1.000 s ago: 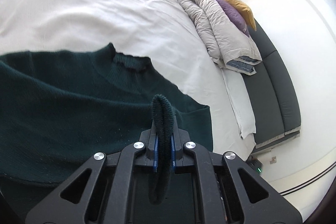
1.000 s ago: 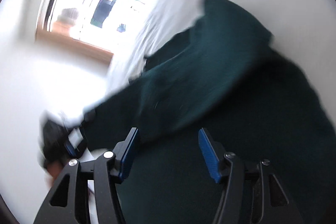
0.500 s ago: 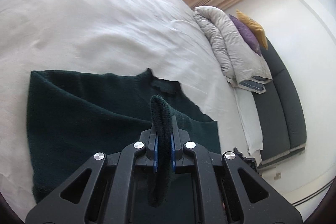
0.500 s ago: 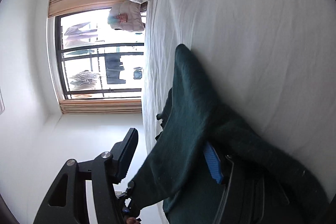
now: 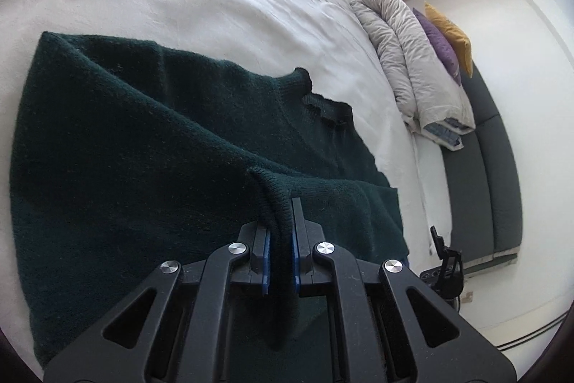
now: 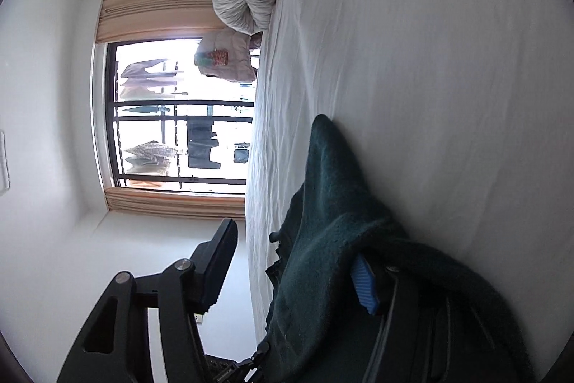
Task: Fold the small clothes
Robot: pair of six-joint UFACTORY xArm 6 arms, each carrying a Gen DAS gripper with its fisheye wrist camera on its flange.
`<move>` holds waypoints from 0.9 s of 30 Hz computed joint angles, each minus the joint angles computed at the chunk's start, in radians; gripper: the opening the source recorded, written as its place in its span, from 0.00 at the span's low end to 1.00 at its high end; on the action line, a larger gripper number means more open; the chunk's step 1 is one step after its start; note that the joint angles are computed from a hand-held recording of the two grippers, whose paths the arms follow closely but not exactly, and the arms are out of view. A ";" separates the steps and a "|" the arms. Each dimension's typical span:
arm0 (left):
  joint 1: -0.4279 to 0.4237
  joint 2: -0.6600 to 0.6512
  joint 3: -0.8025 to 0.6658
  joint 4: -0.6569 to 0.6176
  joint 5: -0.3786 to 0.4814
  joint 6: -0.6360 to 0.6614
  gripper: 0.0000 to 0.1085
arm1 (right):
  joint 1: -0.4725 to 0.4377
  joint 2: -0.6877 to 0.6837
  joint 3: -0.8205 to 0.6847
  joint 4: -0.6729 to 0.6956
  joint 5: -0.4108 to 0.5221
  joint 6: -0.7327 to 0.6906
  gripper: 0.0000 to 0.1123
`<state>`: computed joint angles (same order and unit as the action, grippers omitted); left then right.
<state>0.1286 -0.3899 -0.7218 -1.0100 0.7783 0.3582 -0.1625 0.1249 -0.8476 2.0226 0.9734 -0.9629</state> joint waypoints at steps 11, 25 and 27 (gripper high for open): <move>-0.057 0.055 0.006 -0.005 -0.071 -0.005 0.07 | 0.062 -0.003 -0.043 -0.069 -0.115 -0.012 0.46; -0.055 0.087 -0.025 0.015 -0.086 0.018 0.09 | 0.032 -0.102 0.049 -0.203 -0.123 -0.001 0.45; -0.062 0.040 -0.002 0.102 -0.135 -0.032 0.09 | 0.009 -0.142 0.084 -0.255 -0.114 0.030 0.45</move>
<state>0.0671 -0.3500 -0.7234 -0.9076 0.6438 0.3264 -0.1530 -0.0176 -0.7639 1.7673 0.8592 -0.9331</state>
